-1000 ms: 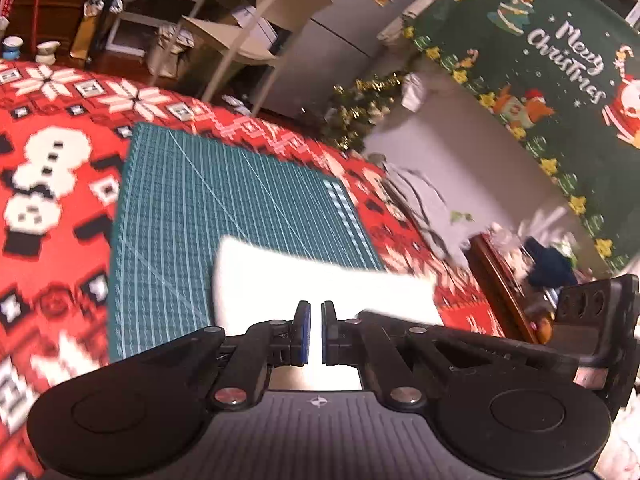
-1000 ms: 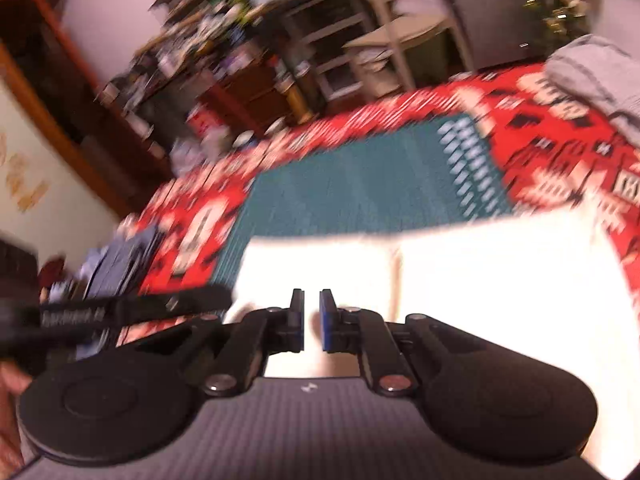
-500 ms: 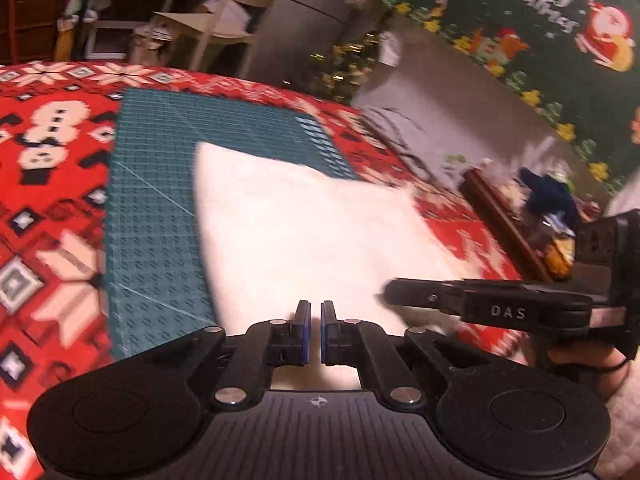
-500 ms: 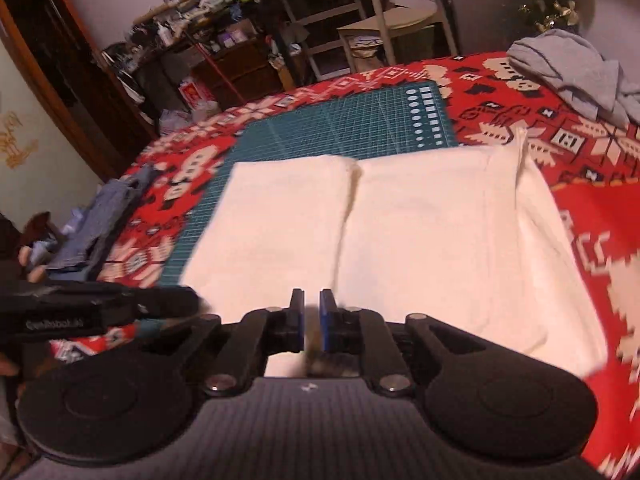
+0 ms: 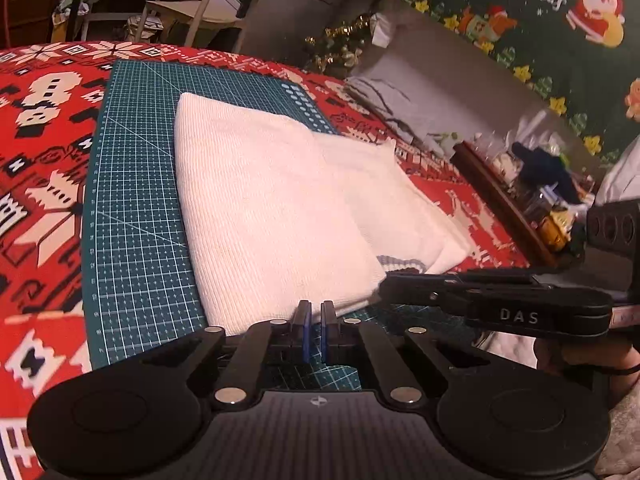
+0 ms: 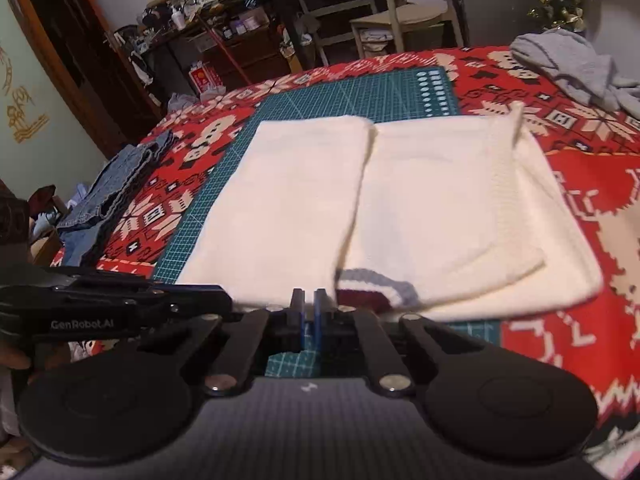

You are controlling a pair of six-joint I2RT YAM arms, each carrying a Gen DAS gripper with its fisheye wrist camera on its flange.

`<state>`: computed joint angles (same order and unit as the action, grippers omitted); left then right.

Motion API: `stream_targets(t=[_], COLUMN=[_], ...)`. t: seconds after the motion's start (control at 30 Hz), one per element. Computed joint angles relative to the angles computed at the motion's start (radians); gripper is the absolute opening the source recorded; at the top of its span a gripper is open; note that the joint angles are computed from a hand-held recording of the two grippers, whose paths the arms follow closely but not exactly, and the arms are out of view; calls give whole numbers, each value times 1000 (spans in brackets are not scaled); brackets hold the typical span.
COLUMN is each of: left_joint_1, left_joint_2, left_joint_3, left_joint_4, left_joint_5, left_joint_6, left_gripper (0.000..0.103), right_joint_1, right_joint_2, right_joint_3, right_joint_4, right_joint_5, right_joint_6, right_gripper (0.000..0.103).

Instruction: Fold clothes

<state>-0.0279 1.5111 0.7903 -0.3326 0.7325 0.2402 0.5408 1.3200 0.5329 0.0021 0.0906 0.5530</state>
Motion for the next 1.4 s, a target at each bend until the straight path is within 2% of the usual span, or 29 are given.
stream_targets(t=[0.13, 0.4, 0.5, 0.77, 1.17, 1.4], left_joint_1=[-24, -60, -58, -34, -118, -167], left_joint_2=[-47, -108, -120, -95, -93, -91], left_joint_3=[-24, -61, -68, -32, -7, -6], left_joint_4=[25, 57, 66, 57, 77, 96], left_joint_5=[3, -56, -73, -96, -197, -240], left_joint_6=[12, 15, 2, -62, -116, -146], left_gripper=[3, 3, 3, 6, 6, 17], right_joint_1=[-8, 14, 22, 32, -17, -78], right_joint_2=[-65, -57, -59, -112, -245, -303], right_joint_3=[-49, -29, -29, -39, -87, -137], right_joint_4=[12, 18, 15, 3, -22, -14], right_joint_5=[5, 15, 24, 73, 87, 27], right_joint_6=[37, 25, 27, 19, 6, 29], right_gripper=[13, 13, 19, 25, 32, 35])
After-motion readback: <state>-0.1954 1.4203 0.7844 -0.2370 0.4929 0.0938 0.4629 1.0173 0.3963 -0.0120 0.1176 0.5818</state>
